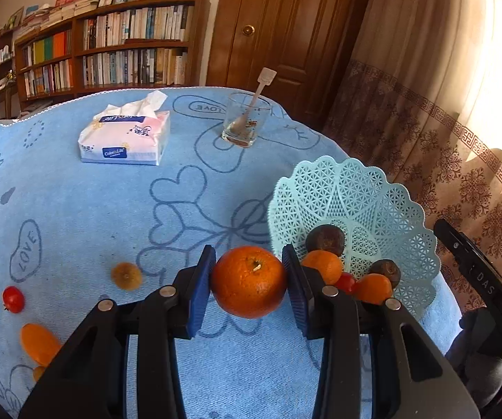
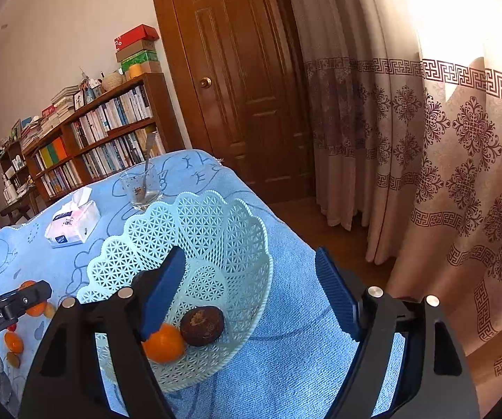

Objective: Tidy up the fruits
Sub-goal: 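Lower the held orange into the basket and open the left gripper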

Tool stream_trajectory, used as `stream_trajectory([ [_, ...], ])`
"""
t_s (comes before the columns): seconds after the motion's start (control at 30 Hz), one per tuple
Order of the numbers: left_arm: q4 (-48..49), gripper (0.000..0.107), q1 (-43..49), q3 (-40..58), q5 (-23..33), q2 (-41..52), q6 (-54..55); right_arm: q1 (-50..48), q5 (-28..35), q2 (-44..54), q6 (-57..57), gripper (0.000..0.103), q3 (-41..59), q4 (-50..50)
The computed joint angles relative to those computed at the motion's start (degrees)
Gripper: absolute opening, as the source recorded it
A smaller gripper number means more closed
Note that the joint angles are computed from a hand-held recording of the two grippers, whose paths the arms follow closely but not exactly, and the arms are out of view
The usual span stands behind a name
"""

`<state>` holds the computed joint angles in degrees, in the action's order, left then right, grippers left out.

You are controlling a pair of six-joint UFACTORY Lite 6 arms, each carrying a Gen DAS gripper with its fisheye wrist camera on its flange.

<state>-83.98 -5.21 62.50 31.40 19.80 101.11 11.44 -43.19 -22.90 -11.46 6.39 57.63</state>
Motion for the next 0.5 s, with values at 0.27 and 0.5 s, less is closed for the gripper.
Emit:
stream_trajectory([
  [0.27, -0.9, 0.04, -10.3, 1.0, -2.5, 0.8, -1.8, -2.5, -3.9, 2.3, 9.4, 0.078, -3.0, -4.1],
  [0.5, -0.3, 0.069, -14.9, 4.3, -2.3, 4.0, -5.7, -6.0, -3.5, 1.8, 14.7, 0.078, -4.6, -7.8],
])
